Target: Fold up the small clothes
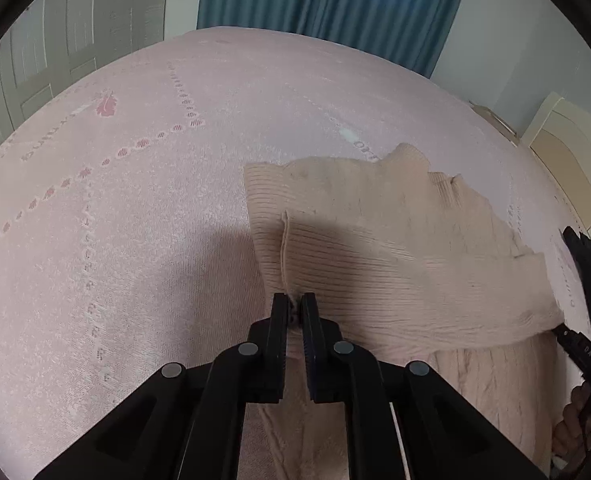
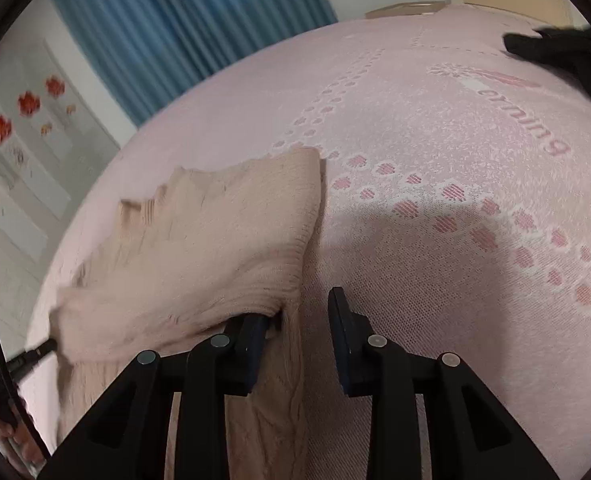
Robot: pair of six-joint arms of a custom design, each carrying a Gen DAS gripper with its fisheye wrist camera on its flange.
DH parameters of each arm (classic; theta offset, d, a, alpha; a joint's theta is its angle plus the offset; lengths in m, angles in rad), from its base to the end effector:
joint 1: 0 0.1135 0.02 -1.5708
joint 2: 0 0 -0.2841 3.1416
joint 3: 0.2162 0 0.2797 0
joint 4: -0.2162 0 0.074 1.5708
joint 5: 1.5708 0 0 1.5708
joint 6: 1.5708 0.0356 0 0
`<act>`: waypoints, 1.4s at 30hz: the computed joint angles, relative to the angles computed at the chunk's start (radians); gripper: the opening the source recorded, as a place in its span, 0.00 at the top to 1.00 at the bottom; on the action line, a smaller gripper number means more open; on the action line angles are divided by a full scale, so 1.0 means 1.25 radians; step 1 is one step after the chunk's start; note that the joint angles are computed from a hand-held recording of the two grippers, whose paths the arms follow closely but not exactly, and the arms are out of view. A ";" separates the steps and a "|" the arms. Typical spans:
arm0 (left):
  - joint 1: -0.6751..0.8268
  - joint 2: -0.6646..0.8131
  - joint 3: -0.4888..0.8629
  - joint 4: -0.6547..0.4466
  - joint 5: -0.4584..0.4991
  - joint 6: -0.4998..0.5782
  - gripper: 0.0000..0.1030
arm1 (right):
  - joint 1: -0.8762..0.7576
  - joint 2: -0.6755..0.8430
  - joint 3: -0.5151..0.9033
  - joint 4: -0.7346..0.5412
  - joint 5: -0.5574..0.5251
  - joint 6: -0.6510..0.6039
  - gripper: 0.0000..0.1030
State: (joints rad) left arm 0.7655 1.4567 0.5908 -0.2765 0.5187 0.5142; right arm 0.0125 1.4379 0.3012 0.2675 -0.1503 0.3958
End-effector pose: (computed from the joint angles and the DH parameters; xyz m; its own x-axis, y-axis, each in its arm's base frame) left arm 0.1953 0.1632 0.1311 -0.7940 -0.1706 -0.5835 -0.0721 0.9795 -0.1883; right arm 0.2221 0.0081 0.0891 -0.7467 0.3719 -0.5514 0.1939 0.9148 0.3544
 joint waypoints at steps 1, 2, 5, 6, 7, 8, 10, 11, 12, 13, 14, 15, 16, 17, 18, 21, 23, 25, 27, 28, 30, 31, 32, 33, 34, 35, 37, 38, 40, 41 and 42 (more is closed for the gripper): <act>0.006 -0.010 -0.004 0.003 0.008 0.010 0.90 | 0.010 -0.028 -0.006 -0.018 0.016 -0.008 0.68; 0.011 -0.021 -0.011 0.016 0.014 0.014 0.81 | 0.023 -0.079 -0.022 -0.038 0.034 -0.022 0.67; -0.003 -0.014 -0.005 0.035 0.028 0.004 0.46 | 0.061 -0.189 -0.036 -0.091 0.080 -0.052 0.59; -0.009 -0.011 -0.004 0.042 0.029 -0.006 0.41 | 0.071 -0.202 -0.023 -0.105 0.080 -0.061 0.52; -0.016 -0.007 -0.005 0.062 0.031 -0.026 0.38 | 0.074 -0.194 -0.010 -0.103 0.071 -0.061 0.50; -0.027 0.003 -0.006 0.090 0.028 -0.056 0.38 | 0.075 -0.170 0.009 -0.094 0.059 -0.058 0.50; -0.056 0.035 0.006 0.117 0.003 -0.096 0.38 | 0.085 -0.091 0.061 -0.086 0.064 -0.058 0.50; -0.070 0.069 0.023 0.126 -0.006 -0.118 0.38 | 0.098 -0.034 0.093 -0.082 0.092 -0.060 0.50; -0.081 0.094 0.032 0.138 -0.015 -0.135 0.38 | 0.105 -0.002 0.107 -0.073 0.113 -0.060 0.50; -0.091 0.120 0.041 0.153 -0.025 -0.148 0.38 | 0.112 0.045 0.125 -0.059 0.138 -0.061 0.50; -0.095 0.142 0.047 0.164 -0.029 -0.155 0.37 | 0.112 0.082 0.141 -0.055 0.151 -0.057 0.50; -0.095 0.162 0.049 0.175 -0.028 -0.155 0.35 | 0.103 0.126 0.161 -0.056 0.154 -0.047 0.50; -0.090 0.180 0.049 0.195 -0.017 -0.155 0.33 | 0.090 0.152 0.170 -0.053 0.138 -0.038 0.49; -0.087 0.183 0.042 0.215 -0.007 -0.157 0.33 | 0.068 0.166 0.168 -0.035 0.103 -0.026 0.49; -0.089 0.182 0.042 0.218 -0.009 -0.156 0.33 | 0.051 0.164 0.159 -0.014 0.079 -0.013 0.49; -0.101 0.182 0.046 0.228 -0.017 -0.160 0.47 | 0.045 0.182 0.185 -0.024 0.095 -0.005 0.48; -0.103 0.173 0.053 0.220 0.015 -0.148 0.81 | 0.041 0.207 0.217 -0.037 0.073 -0.036 0.54; -0.103 0.123 0.017 0.272 0.024 -0.145 0.83 | 0.027 0.206 0.229 -0.036 0.032 -0.080 0.90; -0.100 0.081 -0.022 0.323 0.035 -0.128 0.84 | 0.022 0.149 0.177 0.039 0.026 -0.096 0.91; -0.108 0.088 -0.026 0.334 0.015 -0.123 0.83 | 0.023 0.135 0.153 0.076 0.026 -0.089 0.91; -0.133 0.133 -0.009 0.327 -0.046 -0.117 0.82 | 0.039 0.151 0.152 0.081 0.070 -0.079 0.91; -0.135 0.155 0.001 0.320 -0.054 -0.119 0.78 | 0.047 0.197 0.178 0.054 0.100 -0.069 0.91; -0.121 0.155 0.007 0.314 -0.034 -0.127 0.72 | 0.041 0.225 0.196 0.038 0.097 -0.061 0.91; -0.112 0.154 0.011 0.307 -0.026 -0.133 0.67 | 0.034 0.224 0.196 0.039 0.087 -0.053 0.91; -0.111 0.158 0.010 0.314 -0.045 -0.150 0.58 | 0.029 0.211 0.186 0.049 0.085 -0.050 0.89; -0.113 0.167 0.011 0.315 -0.058 -0.153 0.53 | 0.035 0.210 0.182 0.049 0.100 -0.049 0.88; -0.106 0.171 0.018 0.300 -0.044 -0.152 0.51 | 0.057 0.210 0.191 0.022 0.144 -0.051 0.85; -0.103 0.167 0.012 0.302 -0.051 -0.151 0.46 | 0.069 0.209 0.193 0.019 0.165 -0.052 0.84; -0.097 0.159 0.000 0.302 -0.052 -0.143 0.43 | 0.075 0.208 0.194 0.013 0.177 -0.056 0.81; -0.092 0.151 -0.008 0.300 -0.047 -0.136 0.42 | 0.071 0.206 0.189 0.017 0.172 -0.054 0.80; -0.090 0.145 -0.014 0.298 -0.046 -0.130 0.42 | 0.068 0.208 0.189 0.018 0.168 -0.050 0.79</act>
State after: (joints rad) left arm 0.6531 1.6385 0.5730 0.0960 0.4618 0.3514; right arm 0.0970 1.6979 0.5377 0.2901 0.0596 0.3334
